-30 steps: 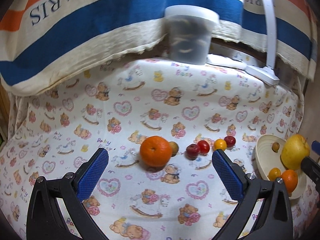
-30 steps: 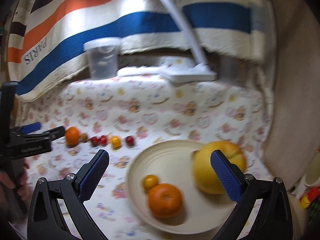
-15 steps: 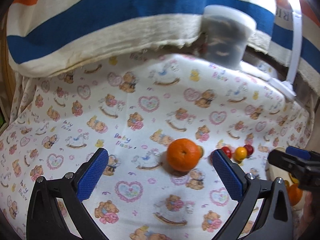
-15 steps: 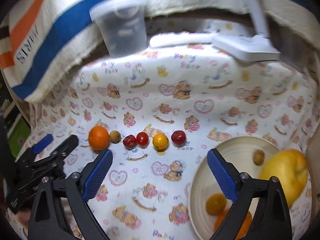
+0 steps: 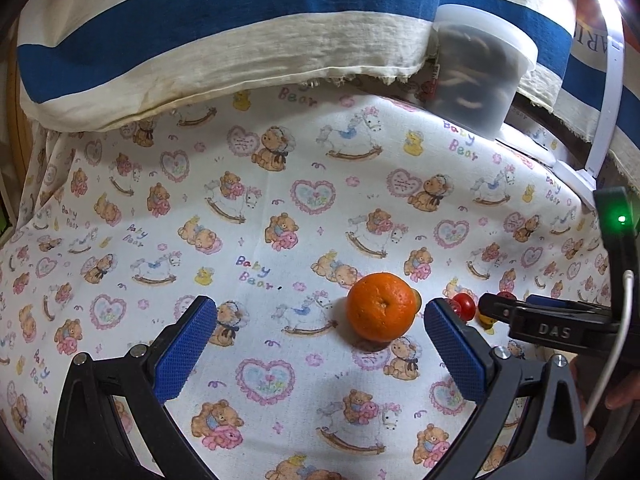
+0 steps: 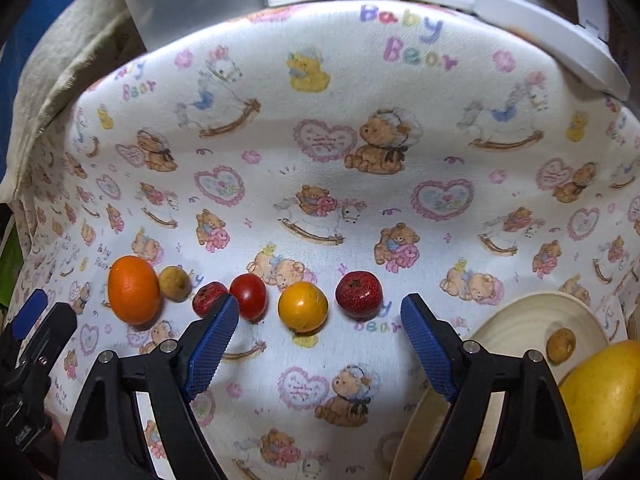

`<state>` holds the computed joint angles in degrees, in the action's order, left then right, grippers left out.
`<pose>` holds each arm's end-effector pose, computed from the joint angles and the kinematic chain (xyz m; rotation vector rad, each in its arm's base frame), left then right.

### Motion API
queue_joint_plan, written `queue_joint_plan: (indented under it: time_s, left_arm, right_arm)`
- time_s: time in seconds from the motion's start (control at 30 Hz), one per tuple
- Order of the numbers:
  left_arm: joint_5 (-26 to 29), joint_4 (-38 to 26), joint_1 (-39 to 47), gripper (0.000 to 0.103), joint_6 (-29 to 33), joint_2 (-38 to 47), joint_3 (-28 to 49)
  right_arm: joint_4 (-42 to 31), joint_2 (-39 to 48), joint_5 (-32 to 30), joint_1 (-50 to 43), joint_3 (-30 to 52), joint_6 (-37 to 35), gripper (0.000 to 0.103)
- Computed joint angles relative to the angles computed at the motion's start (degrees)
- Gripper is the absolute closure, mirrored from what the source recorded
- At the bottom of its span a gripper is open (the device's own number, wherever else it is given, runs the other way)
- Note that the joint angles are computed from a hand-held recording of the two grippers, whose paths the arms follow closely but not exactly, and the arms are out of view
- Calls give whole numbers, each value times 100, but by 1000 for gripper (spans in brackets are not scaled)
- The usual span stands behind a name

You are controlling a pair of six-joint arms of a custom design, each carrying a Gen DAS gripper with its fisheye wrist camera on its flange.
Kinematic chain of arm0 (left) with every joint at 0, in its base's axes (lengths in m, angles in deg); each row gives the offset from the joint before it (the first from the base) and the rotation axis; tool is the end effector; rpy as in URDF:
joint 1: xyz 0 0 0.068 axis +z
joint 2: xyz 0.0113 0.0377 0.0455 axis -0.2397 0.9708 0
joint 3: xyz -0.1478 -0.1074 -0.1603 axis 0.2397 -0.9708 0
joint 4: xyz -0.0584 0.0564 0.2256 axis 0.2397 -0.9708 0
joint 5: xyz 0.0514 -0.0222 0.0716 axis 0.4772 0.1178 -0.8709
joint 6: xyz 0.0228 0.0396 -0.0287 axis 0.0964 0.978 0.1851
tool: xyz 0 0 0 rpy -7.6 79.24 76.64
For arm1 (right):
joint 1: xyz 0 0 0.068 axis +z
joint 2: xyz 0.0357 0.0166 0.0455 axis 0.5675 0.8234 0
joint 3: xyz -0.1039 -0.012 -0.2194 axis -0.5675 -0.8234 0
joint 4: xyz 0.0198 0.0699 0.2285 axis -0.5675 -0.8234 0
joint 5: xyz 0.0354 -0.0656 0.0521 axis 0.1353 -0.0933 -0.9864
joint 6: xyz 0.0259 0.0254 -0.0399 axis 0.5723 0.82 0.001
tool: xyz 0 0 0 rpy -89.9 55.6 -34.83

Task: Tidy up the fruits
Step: 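Move the open right tool to the small red apple in the fruit row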

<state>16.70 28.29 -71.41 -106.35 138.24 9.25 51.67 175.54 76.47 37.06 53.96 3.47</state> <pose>0.1698 -0.2154 0.1461 -0.6025 2.1230 0.0413 0.3413 0.0228 0.1440 -0.6150 2.5181 0.1827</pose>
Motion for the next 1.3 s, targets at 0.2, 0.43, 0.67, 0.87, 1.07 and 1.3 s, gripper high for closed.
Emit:
queue_joint_plan:
  time_s: [0.2,0.43,0.67,0.87,1.07,1.3]
  left_arm:
    - [-64,-179,-32,0,-170,36,61]
    - [-180,-312,-100,0,-244,76,94]
    - [-347,-567,-200,0,-237,259,327]
    - [-345,-572,-202,0,-223,275,346]
    - [-350,-582,-210,0,-234,273,343]
    - [-350,-574,-209,0,-220,285,350]
  right_arm:
    - [-44,278,65,28,209,73,21]
    - [-433,402,-24,-219,523,34,27]
    - [-725,790,60,-380,1044,-274,42]
    - [-533,822,195,-250,934,-210,42]
    - [-419,883,466,22,971,-47,46]
    - [-393,647,412,68,720,40,48]
